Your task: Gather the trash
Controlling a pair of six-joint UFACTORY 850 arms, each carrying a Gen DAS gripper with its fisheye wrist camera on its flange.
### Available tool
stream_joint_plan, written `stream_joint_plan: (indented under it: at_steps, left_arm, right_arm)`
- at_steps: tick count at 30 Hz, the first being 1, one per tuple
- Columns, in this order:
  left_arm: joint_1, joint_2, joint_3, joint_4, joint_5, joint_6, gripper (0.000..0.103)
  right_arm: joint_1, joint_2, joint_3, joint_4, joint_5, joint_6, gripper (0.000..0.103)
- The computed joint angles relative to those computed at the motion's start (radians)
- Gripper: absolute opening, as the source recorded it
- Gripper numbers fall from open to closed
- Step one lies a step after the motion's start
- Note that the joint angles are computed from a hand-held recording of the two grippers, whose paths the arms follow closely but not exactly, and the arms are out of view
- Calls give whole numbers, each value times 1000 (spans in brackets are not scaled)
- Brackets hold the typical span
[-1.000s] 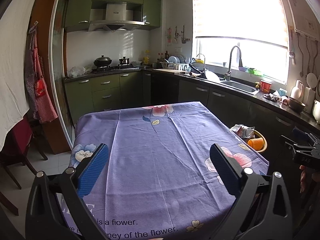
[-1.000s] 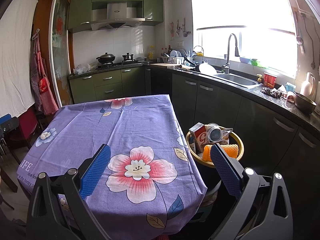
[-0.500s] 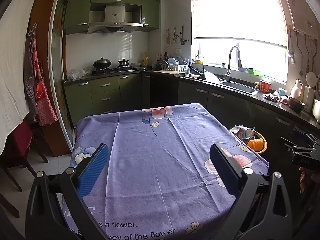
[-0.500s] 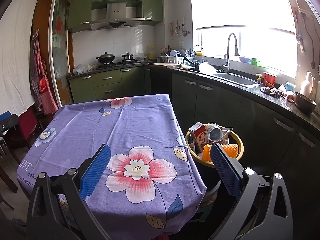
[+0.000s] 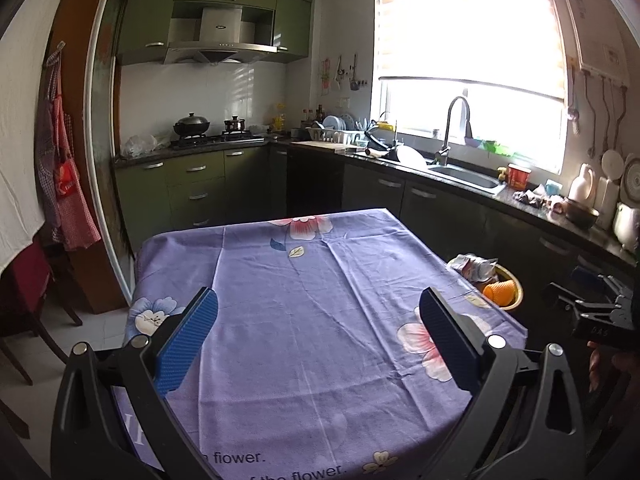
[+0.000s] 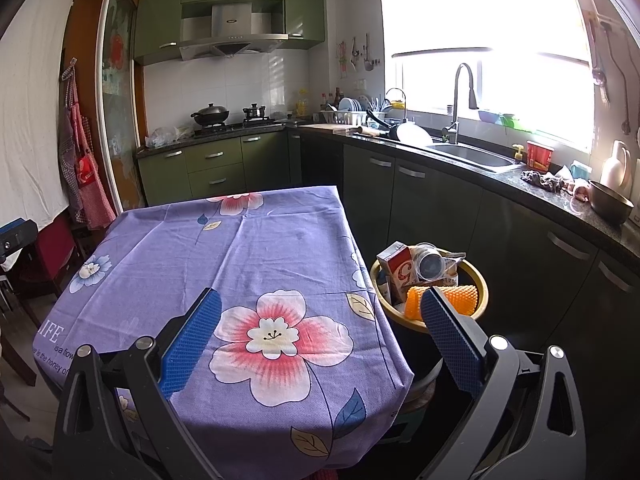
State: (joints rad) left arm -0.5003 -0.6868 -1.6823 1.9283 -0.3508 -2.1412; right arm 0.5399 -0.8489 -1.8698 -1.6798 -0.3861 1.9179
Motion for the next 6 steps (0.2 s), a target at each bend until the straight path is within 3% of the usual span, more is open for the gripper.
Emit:
stream_joint_plan:
  at_steps: [6]
  left_arm:
    - [32,-84,-135,-373,31,363,96]
  right_arm:
    - [-3,-40,-60,103,8,-113,98]
